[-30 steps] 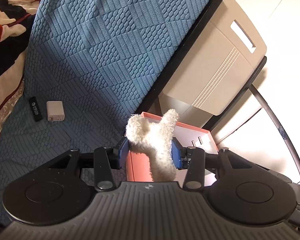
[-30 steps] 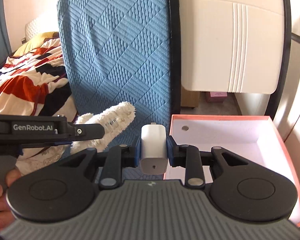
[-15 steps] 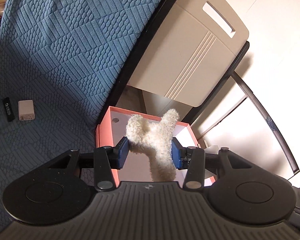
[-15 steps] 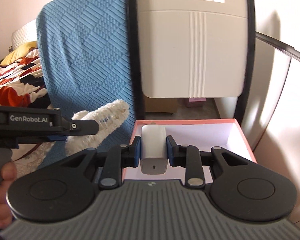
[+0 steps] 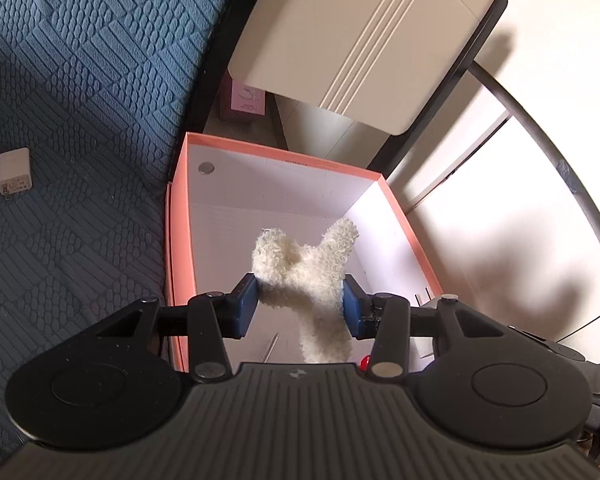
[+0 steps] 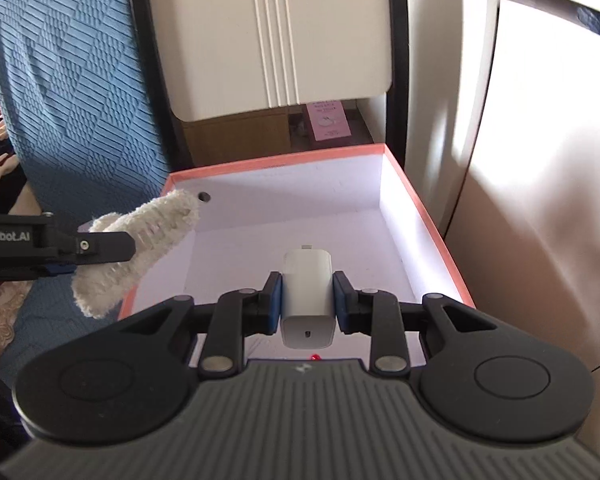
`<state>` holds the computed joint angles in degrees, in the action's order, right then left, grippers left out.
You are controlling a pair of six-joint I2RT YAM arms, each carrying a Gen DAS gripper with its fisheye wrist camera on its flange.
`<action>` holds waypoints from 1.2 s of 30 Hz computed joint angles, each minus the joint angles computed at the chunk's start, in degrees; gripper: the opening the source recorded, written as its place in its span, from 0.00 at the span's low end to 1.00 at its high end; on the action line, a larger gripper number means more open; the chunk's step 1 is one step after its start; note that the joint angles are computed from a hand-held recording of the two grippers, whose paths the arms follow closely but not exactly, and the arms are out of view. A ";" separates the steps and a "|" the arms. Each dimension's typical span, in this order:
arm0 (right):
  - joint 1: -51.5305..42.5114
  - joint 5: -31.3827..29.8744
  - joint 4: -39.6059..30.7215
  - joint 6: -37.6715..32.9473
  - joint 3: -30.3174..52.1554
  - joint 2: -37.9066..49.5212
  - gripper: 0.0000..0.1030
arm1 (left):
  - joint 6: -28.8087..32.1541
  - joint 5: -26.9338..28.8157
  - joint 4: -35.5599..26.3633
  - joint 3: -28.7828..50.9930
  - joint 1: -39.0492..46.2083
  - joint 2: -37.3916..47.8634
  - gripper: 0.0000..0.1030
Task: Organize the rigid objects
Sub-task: 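Lower the charger and fluffy toy into the pink box and open both tools, then withdraw both tools from the box to the black USB stick and white charger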
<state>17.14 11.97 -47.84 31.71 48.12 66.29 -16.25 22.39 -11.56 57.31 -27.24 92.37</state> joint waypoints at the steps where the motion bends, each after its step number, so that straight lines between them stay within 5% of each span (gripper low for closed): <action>1: -0.53 -0.04 -0.02 0.03 -1.10 -0.12 0.29 | 0.09 -0.34 -0.07 0.08 -0.49 0.74 0.49; 20: -5.42 -4.37 0.47 0.10 -9.51 -2.53 0.29 | 2.25 -2.79 -1.04 0.89 -4.27 5.61 0.50; 36: 1.11 -1.69 1.12 0.18 1.40 -1.08 0.29 | 2.85 -2.35 -0.45 -3.92 0.53 -9.50 0.51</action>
